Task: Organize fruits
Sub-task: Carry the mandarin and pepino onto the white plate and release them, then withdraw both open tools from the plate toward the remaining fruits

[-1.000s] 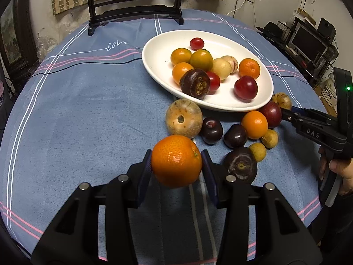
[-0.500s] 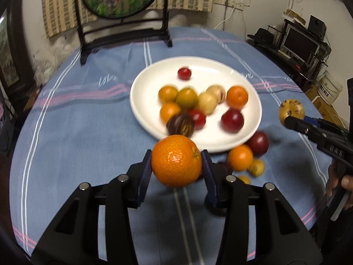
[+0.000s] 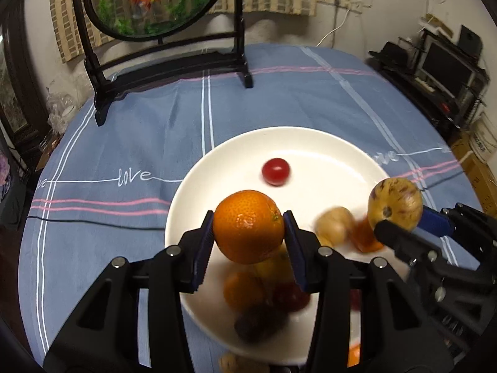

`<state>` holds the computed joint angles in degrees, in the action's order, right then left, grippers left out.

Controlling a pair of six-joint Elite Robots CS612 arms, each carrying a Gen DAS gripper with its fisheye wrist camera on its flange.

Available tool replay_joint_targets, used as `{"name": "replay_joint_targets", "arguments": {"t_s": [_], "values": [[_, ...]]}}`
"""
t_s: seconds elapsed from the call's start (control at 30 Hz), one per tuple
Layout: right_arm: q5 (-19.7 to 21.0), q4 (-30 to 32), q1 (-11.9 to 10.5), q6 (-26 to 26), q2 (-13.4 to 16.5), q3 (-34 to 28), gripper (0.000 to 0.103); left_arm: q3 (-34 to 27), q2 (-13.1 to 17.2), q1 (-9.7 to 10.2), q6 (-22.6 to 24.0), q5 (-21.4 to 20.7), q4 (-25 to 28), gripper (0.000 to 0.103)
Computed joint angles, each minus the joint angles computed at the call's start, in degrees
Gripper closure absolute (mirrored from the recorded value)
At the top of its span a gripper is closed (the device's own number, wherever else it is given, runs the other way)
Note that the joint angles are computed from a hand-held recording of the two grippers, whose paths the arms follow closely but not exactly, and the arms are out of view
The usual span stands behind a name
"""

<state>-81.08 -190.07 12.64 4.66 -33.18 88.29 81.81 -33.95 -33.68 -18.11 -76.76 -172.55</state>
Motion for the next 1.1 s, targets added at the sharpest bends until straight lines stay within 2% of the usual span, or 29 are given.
{"name": "replay_joint_targets", "arguments": {"t_s": [0.17, 0.23, 0.27, 0.3, 0.4, 0.5, 0.57, 0.67, 0.73, 0.93, 1.1], "values": [[-1.9, 5.9, 0.6, -0.9, 2.3, -4.9, 0.069, -3.4, 2.0, 0.27, 0.1, 0.4, 2.7, 0.059], [-2.4, 6.6, 0.7, -0.5, 2.8, -5.6, 0.067, -4.2, 2.4, 0.31, -0.7, 1.4, 3.2, 0.055], [-2.1, 6.5, 0.7, -0.7, 2.8, -5.5, 0.065, -4.2, 2.4, 0.45, -1.0, 0.9, 3.0, 0.045], [-2.3, 6.4, 0.7, -1.1, 2.8, -5.3, 0.065, -4.1, 2.3, 0.5, -1.0, 0.6, 2.7, 0.04], [-3.3, 5.5, 1.1, -3.0, 2.1, -4.0, 0.065, -3.0, 1.9, 0.16, -0.1, 1.9, 1.2, 0.039], [-3.2, 4.1, 1.1, -3.6, 1.2, -2.4, 0.065, -0.7, 0.7, -0.57, 0.4, 4.1, -0.5, 0.038], [-3.3, 2.1, 1.2, -4.3, 0.5, -0.6, 0.063, 1.5, -0.3, -1.14, 0.7, 5.3, -2.5, 0.032], [-4.9, -2.7, 1.4, -4.1, -0.7, 2.8, 0.043, 4.7, -1.7, -1.67, 1.3, 5.8, -5.8, 0.03], [-5.6, -4.9, 1.4, -3.9, -1.4, 4.7, 0.042, 7.0, -2.7, -2.07, 1.5, 6.0, -8.1, 0.027], [-7.7, -6.1, 1.6, -3.2, -3.2, 8.3, 0.04, 13.0, -5.2, -3.11, -0.3, 6.0, -12.2, 0.026], [-7.1, -8.1, 1.5, -0.5, -4.0, 11.4, 0.039, 17.7, -6.7, -4.13, -1.9, 7.1, -15.4, 0.022]]}}
